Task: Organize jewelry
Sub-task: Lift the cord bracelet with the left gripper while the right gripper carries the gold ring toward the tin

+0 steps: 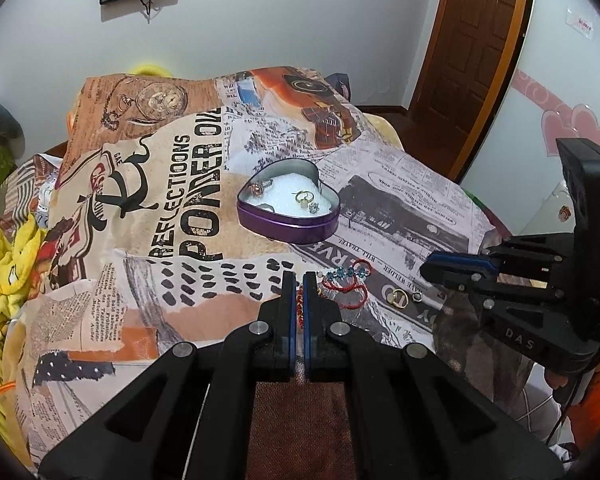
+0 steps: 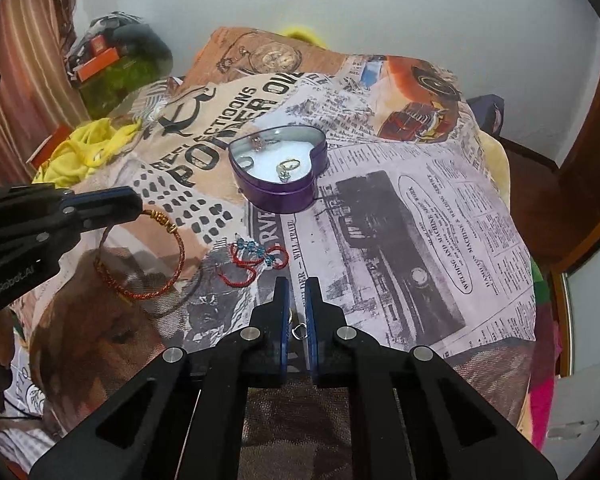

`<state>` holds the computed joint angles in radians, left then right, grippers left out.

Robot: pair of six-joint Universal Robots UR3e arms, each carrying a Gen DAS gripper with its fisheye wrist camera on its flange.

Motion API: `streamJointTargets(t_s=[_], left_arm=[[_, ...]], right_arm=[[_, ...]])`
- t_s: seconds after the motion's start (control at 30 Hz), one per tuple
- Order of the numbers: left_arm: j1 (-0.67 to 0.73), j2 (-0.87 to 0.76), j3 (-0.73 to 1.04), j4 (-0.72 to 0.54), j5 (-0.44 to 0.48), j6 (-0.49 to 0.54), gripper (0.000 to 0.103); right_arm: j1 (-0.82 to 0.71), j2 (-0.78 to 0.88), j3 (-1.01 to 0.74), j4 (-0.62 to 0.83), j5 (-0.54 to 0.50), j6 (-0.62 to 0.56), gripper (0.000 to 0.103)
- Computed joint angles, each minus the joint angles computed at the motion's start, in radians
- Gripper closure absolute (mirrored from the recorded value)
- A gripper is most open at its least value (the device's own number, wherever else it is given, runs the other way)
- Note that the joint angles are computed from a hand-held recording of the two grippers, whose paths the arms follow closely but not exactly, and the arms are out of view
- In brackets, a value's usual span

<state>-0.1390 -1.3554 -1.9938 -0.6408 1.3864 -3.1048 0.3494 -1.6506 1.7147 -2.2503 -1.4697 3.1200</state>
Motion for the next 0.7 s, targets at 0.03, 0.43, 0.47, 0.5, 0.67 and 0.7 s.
streamJointTargets(t_s=[0.03,0.43,0.47,0.5,0.67,0.7], left_arm=[[-0.001,0.000,0.000,0.001,0.000,-0.002,0.102],[0.027,0.003,-0.028,0.005,-0.016,0.000,0.102],[0.029,0.002,-0.030,0.005,-0.016,0.000,0.102],[0.031,0.001,-0.030,0.005,-0.019,0.000,0.102],[0.029,0.005,-0.034,0.010,-0.019,-0.001,0.102],[0.028,0.006,-0.033,0.010,-0.018,-0.001,0.102]], right_arm=[[-0.001,0.003,-0.005,0.012,0.009,-0.003,0.088],[0.080,0.130,-0.038,0.000,-0.083,-0.017,0.072],[0.080,0.124,-0.026,-0.014,-0.082,-0.020,0.075],[0.079,0.121,-0.022,-0.017,-0.079,-0.026,0.085],[0.075,0.110,-0.022,-0.015,-0.074,-0.025,0.086],[0.077,0.110,-0.024,-0.014,-0.076,-0.022,0.086]])
